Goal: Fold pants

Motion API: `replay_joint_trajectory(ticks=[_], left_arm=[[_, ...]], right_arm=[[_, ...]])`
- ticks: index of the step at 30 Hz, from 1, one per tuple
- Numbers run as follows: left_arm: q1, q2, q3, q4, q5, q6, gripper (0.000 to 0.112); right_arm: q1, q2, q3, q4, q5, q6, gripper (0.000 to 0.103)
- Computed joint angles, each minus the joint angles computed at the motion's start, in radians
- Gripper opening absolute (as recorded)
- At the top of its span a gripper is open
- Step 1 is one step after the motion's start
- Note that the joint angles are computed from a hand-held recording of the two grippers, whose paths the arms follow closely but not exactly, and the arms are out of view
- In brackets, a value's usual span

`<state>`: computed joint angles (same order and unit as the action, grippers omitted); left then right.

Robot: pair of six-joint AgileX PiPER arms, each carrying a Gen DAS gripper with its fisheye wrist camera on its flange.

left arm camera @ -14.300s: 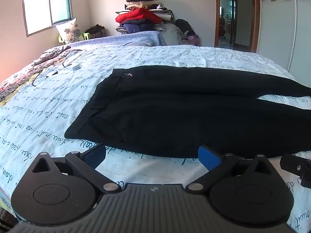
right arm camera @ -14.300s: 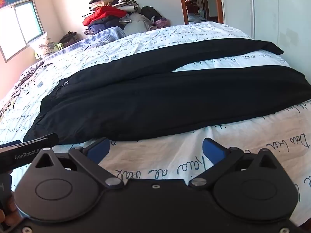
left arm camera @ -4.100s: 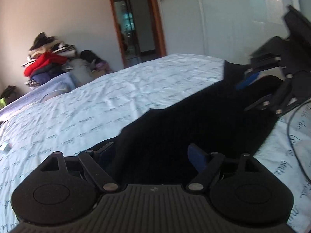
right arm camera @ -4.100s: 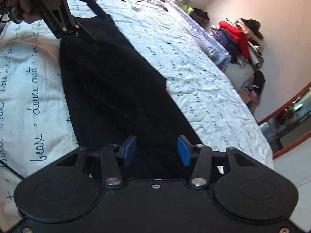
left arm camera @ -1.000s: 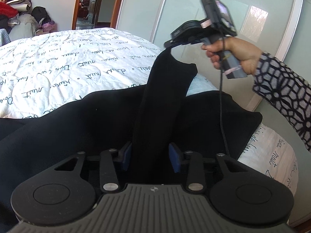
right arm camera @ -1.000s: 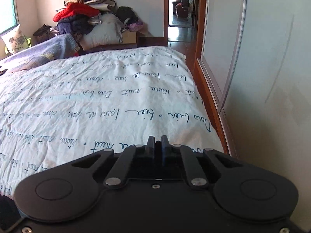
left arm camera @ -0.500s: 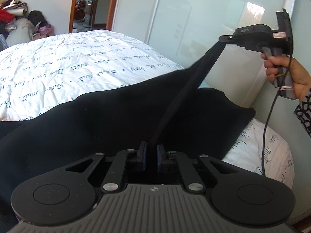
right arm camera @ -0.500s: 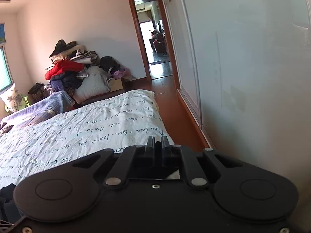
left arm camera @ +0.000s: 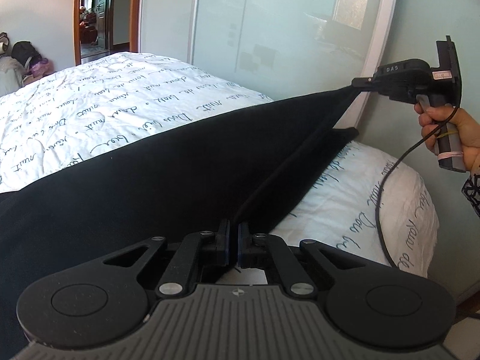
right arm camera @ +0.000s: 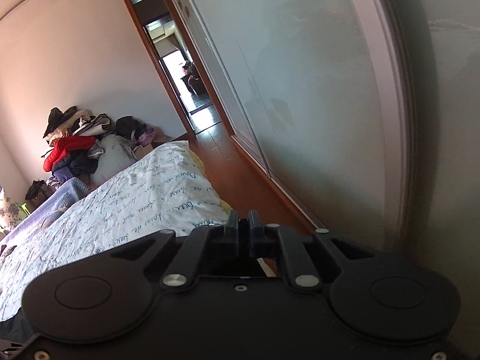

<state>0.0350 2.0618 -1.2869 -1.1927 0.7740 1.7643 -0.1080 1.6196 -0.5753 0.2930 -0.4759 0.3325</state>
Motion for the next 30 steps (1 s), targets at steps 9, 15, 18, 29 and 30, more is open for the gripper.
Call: replay_joint_trajectory(ticks=[9,15,18,29,30], left_arm=[[-0.009,-0.017,0.041,0.012,-0.026,0.052,0.003],[-0.017,-0.027,0.03,0.073,-0.021,0.007,0.02],[0.005,-0.063,0.061,0.052,0.011,0.06,0.035],[0.058,-0.104,0.111,-0.123,-0.26,0.204,0.062],[0.073,-0.09,0.094,-0.059,-0.284,0.143,0.062]], right_arm=[[0.024,0.076,0.057,0.036,-0.055,0.078,0.006],[0.045,0.12,0.054,0.136,-0.029,0.02,0.013],[0.147,0.06,0.094,0.423,-0.134,-0.242,0.017],[0.261,0.348,-0.476,0.622,0.281,-1.011,0.041],[0.245,0.365,-0.501,0.722,0.304,-1.111,0.04]])
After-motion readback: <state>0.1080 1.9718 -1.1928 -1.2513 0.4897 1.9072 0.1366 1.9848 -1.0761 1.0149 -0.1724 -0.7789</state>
